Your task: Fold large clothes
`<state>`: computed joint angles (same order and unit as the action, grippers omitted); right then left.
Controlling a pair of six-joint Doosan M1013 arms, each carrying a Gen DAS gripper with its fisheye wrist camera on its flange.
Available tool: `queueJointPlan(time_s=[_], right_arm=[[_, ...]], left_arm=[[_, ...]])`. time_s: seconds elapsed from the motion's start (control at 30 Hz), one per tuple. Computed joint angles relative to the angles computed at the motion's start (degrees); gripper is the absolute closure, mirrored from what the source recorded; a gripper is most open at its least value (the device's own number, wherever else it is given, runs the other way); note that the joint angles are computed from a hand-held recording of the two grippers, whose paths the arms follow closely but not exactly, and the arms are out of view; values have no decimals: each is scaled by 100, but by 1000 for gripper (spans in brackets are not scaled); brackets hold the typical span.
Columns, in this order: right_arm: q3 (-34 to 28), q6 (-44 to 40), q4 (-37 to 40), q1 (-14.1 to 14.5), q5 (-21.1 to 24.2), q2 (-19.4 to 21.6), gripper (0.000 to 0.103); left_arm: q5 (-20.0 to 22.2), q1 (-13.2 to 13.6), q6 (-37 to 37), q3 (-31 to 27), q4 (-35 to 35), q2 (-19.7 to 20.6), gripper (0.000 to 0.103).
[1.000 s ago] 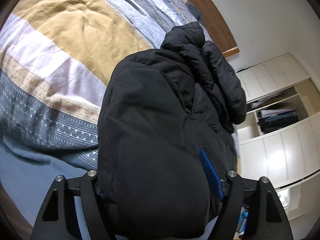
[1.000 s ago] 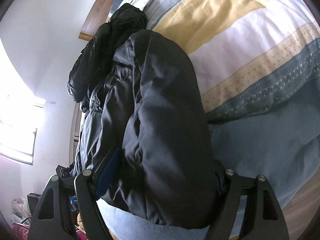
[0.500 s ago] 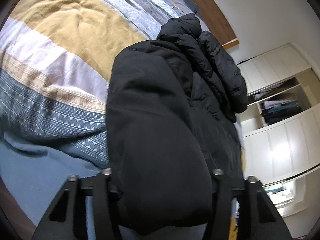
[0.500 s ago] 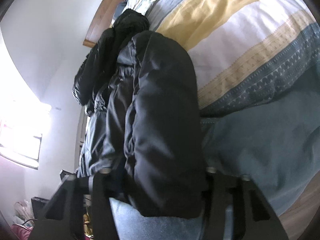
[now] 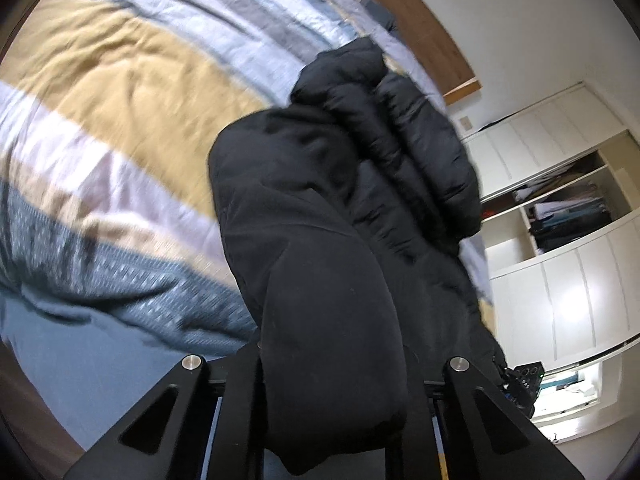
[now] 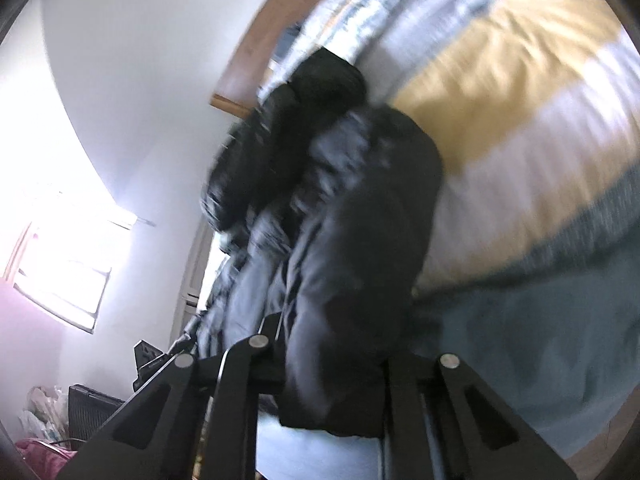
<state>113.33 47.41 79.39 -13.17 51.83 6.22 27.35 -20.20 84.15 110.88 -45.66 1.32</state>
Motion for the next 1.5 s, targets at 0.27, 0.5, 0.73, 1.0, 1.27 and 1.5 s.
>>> queueJointPlan(time_s=[0.27,0.5,0.73,1.0,1.27,1.5], right_arm=[[-551,-558,1111,-5,149,193,89],[-1111,-590,2527,-41,278,706,89],[-2157,21,2811,118,-238,1363,89],[-4206,2006,497,470,-1597,2459,89],[-6624,5399,-3433,755,-1339,3998,88],[-7739,6151,-3965,817,-804,4907,88]], left_arm=[[0,278,2087,-430,-2149,6,89],[314,729,2719,-1082,-3624,493,88],[249,885,1382,-2309,-2877,1289,84],[647,947,-1152,-4462,-121,2732,81],[2019,994,-2968,-6940,1848,4535,75],[2567,1037,-2912,-8052,1717,5445,73]])
